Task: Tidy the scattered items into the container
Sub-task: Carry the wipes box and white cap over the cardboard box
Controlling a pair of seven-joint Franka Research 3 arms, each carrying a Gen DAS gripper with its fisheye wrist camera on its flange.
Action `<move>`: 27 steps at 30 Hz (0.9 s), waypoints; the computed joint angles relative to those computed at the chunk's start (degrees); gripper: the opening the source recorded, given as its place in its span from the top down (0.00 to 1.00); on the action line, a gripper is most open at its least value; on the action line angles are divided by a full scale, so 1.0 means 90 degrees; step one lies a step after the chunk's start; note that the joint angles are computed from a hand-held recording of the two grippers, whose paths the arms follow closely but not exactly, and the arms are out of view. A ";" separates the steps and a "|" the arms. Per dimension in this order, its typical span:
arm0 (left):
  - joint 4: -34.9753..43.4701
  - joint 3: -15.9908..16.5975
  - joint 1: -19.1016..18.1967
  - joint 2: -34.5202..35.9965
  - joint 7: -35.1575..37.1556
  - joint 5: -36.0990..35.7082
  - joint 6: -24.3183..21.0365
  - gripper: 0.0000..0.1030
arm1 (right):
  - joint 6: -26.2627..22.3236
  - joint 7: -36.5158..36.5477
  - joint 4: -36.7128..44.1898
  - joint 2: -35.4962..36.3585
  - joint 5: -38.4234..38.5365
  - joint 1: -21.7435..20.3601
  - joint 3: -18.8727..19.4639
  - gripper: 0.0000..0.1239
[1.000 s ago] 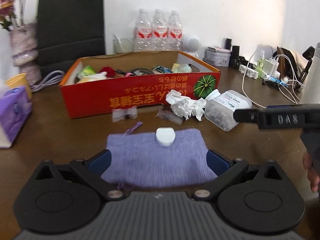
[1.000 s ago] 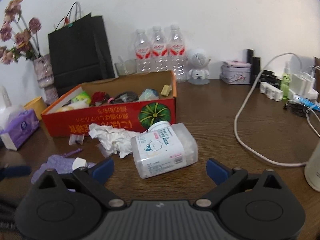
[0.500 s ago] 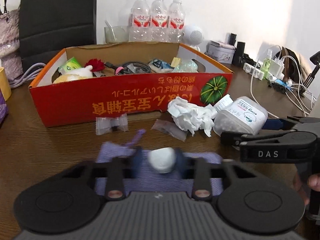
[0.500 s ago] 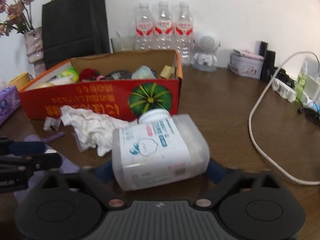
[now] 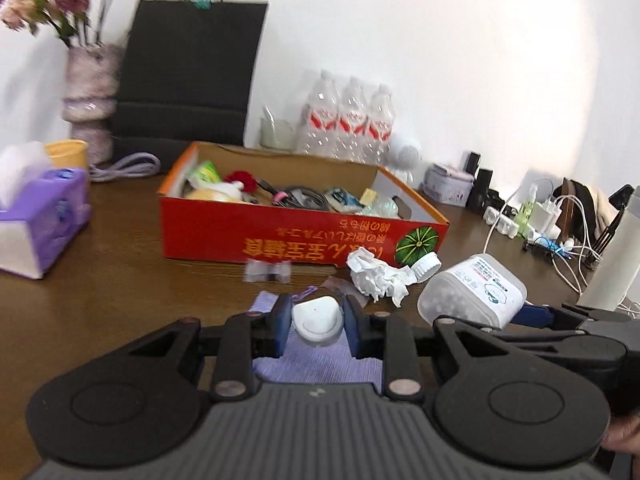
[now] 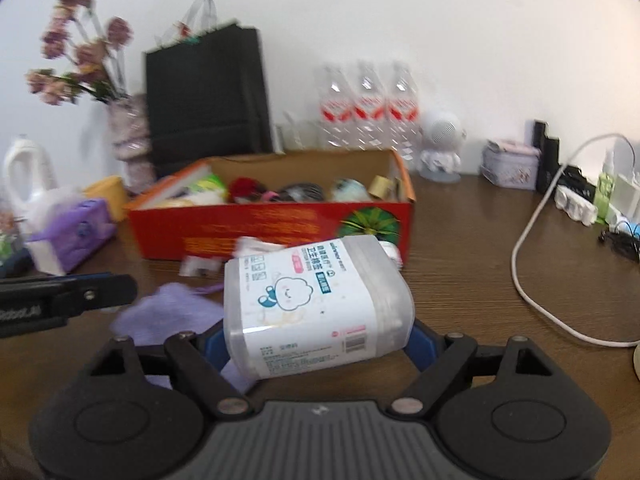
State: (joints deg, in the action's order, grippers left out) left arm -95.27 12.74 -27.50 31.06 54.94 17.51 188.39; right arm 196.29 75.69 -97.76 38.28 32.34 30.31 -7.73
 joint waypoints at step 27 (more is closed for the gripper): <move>-0.2972 0.1707 -0.2120 -0.1410 0.1794 -0.2375 0.1500 0.73 | 0.2001 -0.0322 -0.1971 -0.1127 0.0451 -0.0551 0.1278 0.32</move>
State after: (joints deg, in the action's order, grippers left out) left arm -122.02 28.10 -46.58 18.37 71.08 -3.86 201.89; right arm 214.30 72.79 -115.50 28.14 36.40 25.35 3.76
